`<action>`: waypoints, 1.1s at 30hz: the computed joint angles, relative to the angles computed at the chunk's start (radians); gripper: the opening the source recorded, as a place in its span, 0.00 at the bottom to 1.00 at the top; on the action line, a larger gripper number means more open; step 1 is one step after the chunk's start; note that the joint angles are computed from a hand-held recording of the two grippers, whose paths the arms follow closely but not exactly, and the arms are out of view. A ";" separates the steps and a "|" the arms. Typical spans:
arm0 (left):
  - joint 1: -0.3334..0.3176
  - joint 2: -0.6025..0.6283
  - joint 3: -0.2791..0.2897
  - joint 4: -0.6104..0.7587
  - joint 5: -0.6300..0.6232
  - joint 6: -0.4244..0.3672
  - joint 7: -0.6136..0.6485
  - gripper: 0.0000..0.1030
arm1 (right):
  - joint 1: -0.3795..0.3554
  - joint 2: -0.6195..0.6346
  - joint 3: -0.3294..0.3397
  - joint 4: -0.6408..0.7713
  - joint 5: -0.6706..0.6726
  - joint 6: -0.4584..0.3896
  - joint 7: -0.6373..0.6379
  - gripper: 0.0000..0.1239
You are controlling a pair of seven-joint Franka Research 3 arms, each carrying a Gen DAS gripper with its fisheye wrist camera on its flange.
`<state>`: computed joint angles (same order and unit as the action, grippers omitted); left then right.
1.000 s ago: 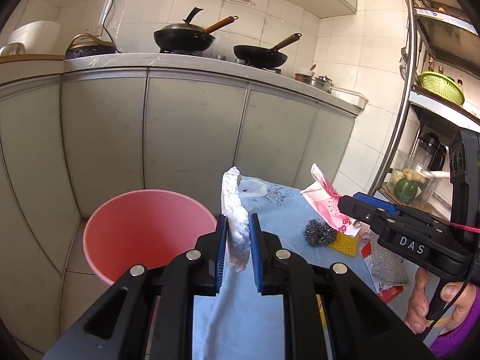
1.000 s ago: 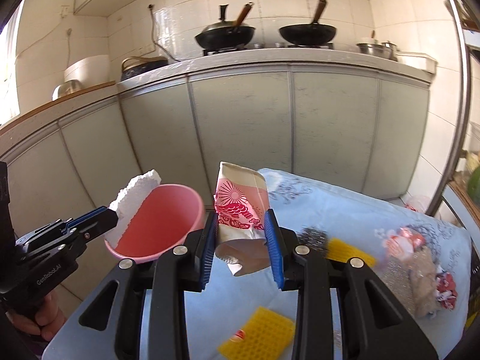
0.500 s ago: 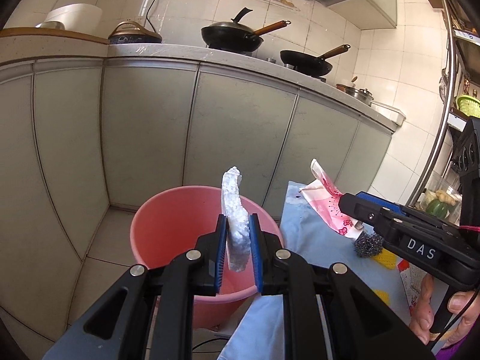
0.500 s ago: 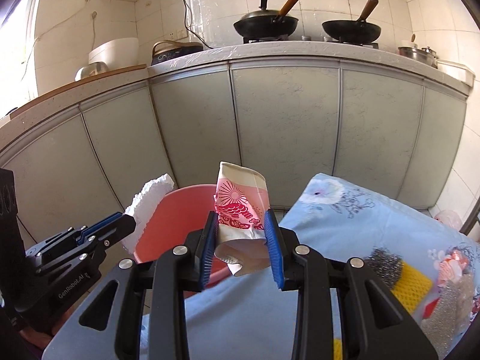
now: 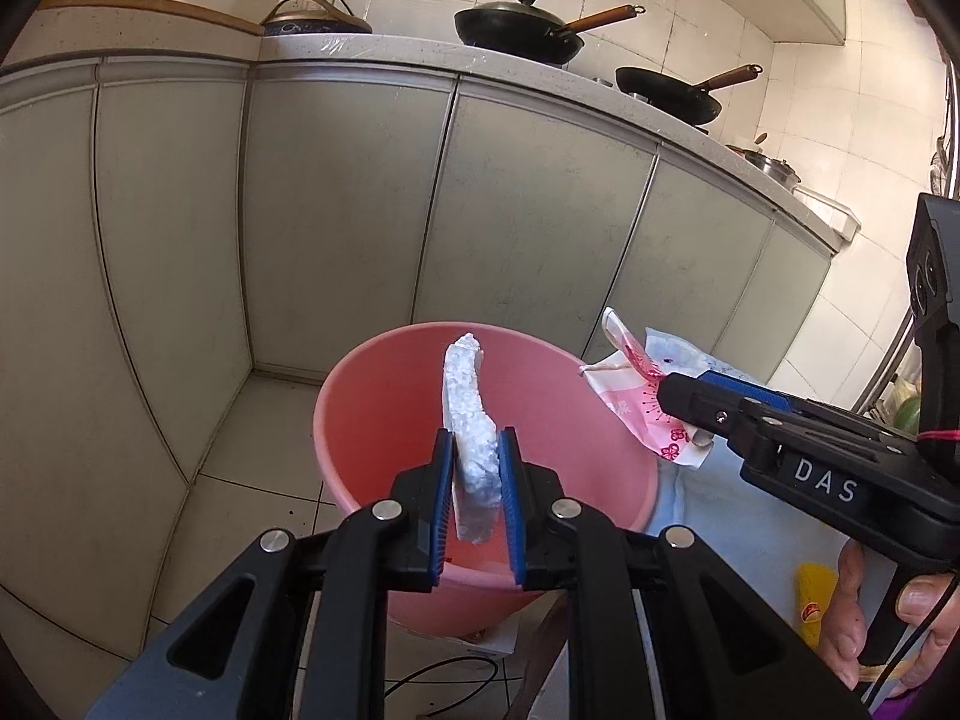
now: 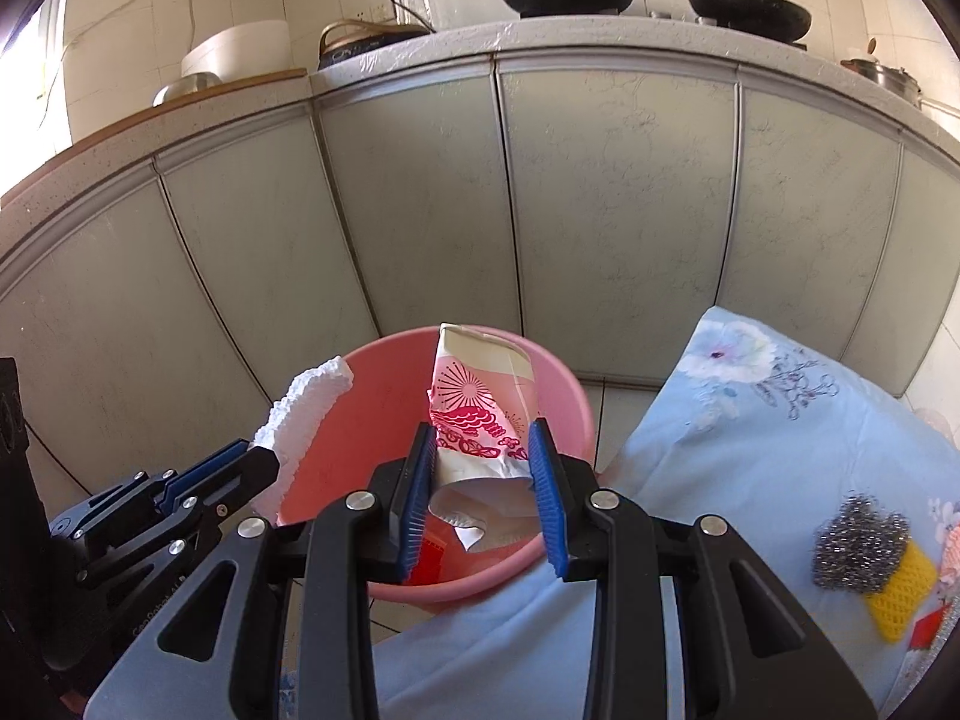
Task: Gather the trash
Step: 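Carry the foam strip and pink packet over the pink bucket with both tools, then open both tools to drop the foam strip and packet into the bucket, then move both open tools back over the remaining trash on the table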
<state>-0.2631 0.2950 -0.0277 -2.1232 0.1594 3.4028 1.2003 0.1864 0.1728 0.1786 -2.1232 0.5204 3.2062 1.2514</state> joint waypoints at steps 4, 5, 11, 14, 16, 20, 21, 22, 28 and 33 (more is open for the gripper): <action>0.016 0.023 -0.013 0.025 0.011 -0.034 -0.013 0.14 | 0.029 0.037 -0.034 0.042 -0.028 -0.050 0.032 0.26; 0.024 0.028 -0.019 0.032 0.017 -0.043 -0.019 0.14 | 0.031 0.045 -0.037 0.050 -0.031 -0.059 0.036 0.26; 0.033 0.058 -0.023 0.070 0.055 -0.086 -0.056 0.14 | 0.021 0.084 -0.029 0.086 -0.030 -0.097 0.035 0.26; 0.010 0.064 0.004 0.076 0.069 -0.090 -0.071 0.14 | 0.046 0.099 -0.062 0.102 -0.056 -0.123 0.069 0.26; 0.001 0.066 0.013 0.076 0.075 -0.091 -0.082 0.15 | 0.037 0.107 -0.056 0.112 -0.052 -0.145 0.069 0.26; -0.050 0.068 0.068 0.077 0.073 -0.095 -0.102 0.19 | 0.034 0.108 -0.055 0.118 -0.051 -0.167 0.065 0.27; -0.049 0.068 0.066 0.079 0.075 -0.098 -0.106 0.23 | 0.031 0.108 -0.052 0.118 -0.048 -0.166 0.058 0.27; -0.059 0.067 0.075 0.079 0.075 -0.100 -0.112 0.26 | 0.031 0.108 -0.052 0.117 -0.048 -0.163 0.054 0.27; -0.048 0.052 0.068 0.061 0.087 -0.093 -0.130 0.29 | 0.016 0.096 -0.030 0.105 -0.008 -0.147 0.007 0.34; -0.047 0.034 0.065 0.046 0.095 -0.090 -0.132 0.29 | 0.017 0.069 -0.031 0.077 0.011 -0.127 -0.002 0.34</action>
<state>-0.3105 0.3295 0.0377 -2.0775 0.2548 3.3126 1.0684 0.2031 0.2420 0.1477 -2.0466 0.5312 3.0793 1.2497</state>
